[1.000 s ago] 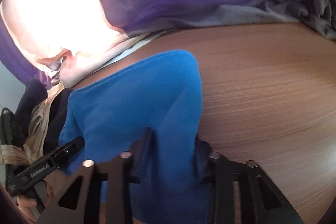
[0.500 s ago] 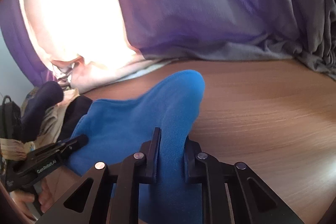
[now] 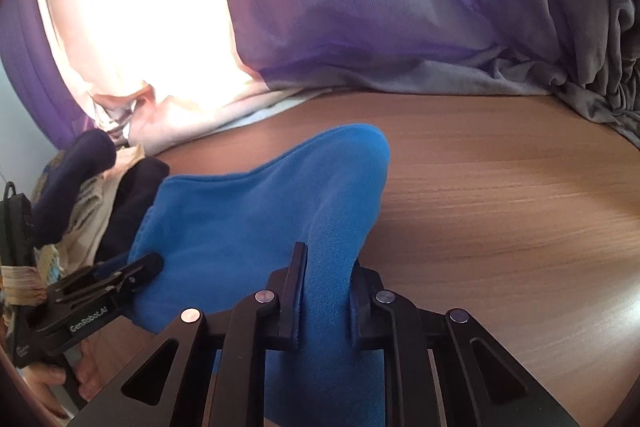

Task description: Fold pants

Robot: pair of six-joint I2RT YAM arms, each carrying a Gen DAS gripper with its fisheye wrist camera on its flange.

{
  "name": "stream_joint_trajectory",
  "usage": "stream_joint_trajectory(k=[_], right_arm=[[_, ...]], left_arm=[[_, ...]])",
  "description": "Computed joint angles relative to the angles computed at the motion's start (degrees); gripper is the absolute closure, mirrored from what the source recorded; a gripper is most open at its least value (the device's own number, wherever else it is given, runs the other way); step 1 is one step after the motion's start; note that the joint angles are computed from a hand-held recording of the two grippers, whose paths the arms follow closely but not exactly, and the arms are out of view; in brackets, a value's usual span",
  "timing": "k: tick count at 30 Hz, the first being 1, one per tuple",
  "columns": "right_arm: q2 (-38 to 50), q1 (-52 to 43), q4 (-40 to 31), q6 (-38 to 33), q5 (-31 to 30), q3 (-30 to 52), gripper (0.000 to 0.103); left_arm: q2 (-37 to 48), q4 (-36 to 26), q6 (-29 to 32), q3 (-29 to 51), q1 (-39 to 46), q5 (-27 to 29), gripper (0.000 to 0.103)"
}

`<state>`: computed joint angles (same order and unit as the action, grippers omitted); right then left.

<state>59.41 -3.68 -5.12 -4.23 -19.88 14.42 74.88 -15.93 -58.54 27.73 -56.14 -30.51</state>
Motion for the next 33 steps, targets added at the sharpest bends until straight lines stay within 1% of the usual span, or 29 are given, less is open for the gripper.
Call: stream_joint_trajectory(k=[1,2,5,7,12,14,16,17,18,19,20,22,24,27,30,33], right_arm=[[0.6,0.0,0.4,-0.2,0.2,-0.2,0.085],[2.0,-0.1,1.3,-0.2,0.5,-0.3,0.085],[6.2,-0.7,3.7,0.2,0.5,-0.3,0.082],[9.1,-1.6,5.2,0.3,0.1,-0.1,0.078],[15.9,-3.4,8.1,0.8,-1.6,1.2,0.072],[17.1,-3.4,9.3,1.1,-1.8,1.0,0.071],[17.6,-3.1,9.9,0.9,-1.6,0.8,0.070],[17.8,-3.2,9.9,0.7,-1.9,1.0,0.069],[18.3,-3.4,9.7,0.5,-2.4,1.3,0.069],[18.8,-3.8,9.4,0.4,-3.1,1.6,0.071],[19.3,-4.1,8.9,0.0,-3.7,2.1,0.073],[18.6,-4.1,7.7,-0.8,-4.2,2.4,0.081],[16.0,-3.7,6.4,-1.4,-3.8,2.1,0.084],[9.9,-4.0,2.8,-0.9,-4.7,1.6,0.085],[2.3,-2.4,-0.8,-0.6,-3.9,1.1,0.086],[-3.5,0.0,-3.6,-0.1,-2.7,0.9,0.086]], left_arm=[[0.0,0.7,0.0,-0.5,0.4,0.4,0.038],[-0.3,2.0,0.2,-1.4,1.1,1.0,0.037],[-0.3,4.6,1.1,-2.8,2.1,2.5,0.037],[0.2,6.0,1.7,-3.1,2.6,3.4,0.037],[0.9,12.3,1.6,-5.6,5.7,8.6,0.036],[1.4,14.8,1.2,-6.5,6.7,10.4,0.034],[1.9,15.2,1.2,-6.4,6.6,10.3,0.033],[2.1,15.0,1.1,-6.2,6.7,10.6,0.034],[2.0,15.2,1.0,-6.2,6.8,11.0,0.037],[1.7,16.0,1.4,-6.4,7.0,12.2,0.046],[1.8,15.1,1.1,-5.6,6.5,11.8,0.052],[2.3,12.0,1.6,-3.5,4.5,9.3,0.058],[2.6,10.4,1.5,-2.2,3.4,7.9,0.062],[0.7,10.6,1.2,-2.9,3.8,8.7,0.067],[-1.5,11.6,0.8,-4.0,4.5,10.2,0.069],[-3.2,11.2,0.9,-3.9,4.3,9.9,0.072]])
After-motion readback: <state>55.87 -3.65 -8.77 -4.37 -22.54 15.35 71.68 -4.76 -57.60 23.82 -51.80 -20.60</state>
